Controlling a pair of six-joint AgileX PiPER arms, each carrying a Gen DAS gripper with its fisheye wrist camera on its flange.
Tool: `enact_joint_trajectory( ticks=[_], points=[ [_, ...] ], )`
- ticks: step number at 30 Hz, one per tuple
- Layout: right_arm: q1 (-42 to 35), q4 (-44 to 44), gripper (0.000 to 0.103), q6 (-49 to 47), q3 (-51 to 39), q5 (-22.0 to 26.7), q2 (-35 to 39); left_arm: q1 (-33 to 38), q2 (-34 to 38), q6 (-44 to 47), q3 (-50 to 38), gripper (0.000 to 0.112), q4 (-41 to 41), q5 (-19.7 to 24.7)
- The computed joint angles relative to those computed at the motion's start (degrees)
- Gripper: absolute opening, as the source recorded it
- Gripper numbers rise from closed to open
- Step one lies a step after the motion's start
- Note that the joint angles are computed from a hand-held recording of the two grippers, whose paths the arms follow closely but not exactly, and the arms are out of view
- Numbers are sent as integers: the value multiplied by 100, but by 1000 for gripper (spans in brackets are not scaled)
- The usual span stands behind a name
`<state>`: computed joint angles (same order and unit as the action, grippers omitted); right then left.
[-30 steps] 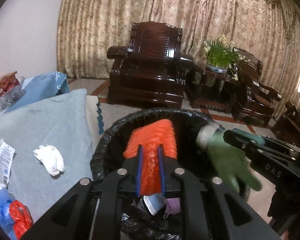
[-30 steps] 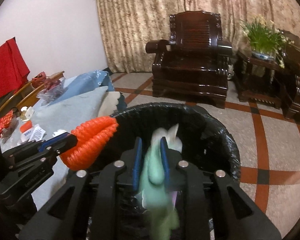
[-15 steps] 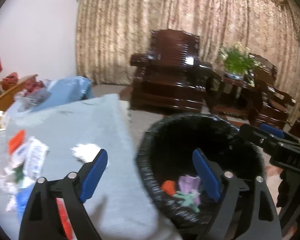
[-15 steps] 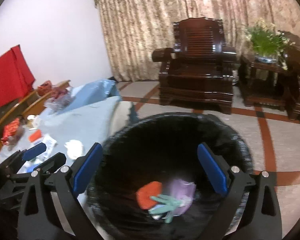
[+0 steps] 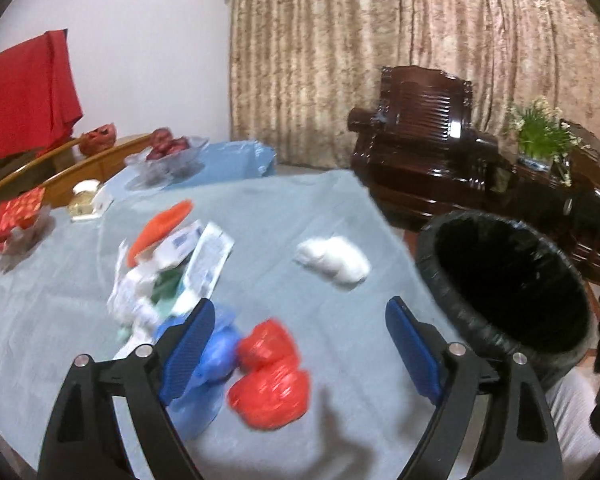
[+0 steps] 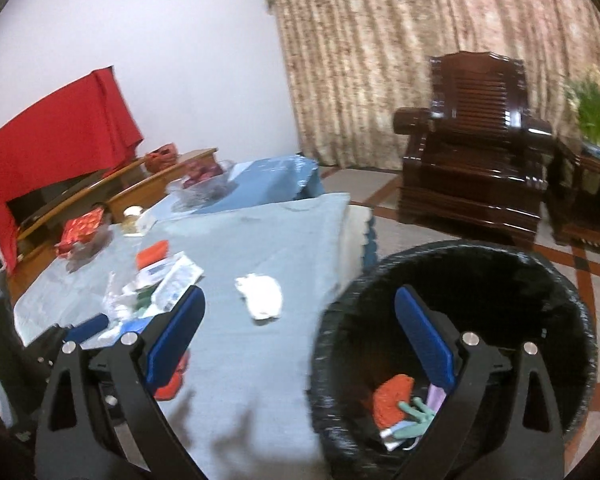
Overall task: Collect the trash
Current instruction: 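Carry the glove and foam net over the bin and release both, then grasp the red plastic bag with the left tool while the right tool grasps the blue bag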
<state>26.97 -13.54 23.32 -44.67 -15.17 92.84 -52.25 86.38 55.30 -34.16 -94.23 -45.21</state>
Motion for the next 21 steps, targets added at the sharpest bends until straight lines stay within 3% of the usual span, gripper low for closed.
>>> enact_joint_trajectory(
  ticks=[8, 18, 21],
  points=[
    [554, 422, 93, -330, -128, 16, 330, 40, 450, -1055, 454, 74, 428, 172],
    [853, 683, 93, -610, -252, 92, 616, 369, 987, -1485, 414, 67, 825, 616],
    [850, 684, 93, -596, -298, 131, 660, 492, 1021, -1423, 360, 52, 886, 817]
  ],
)
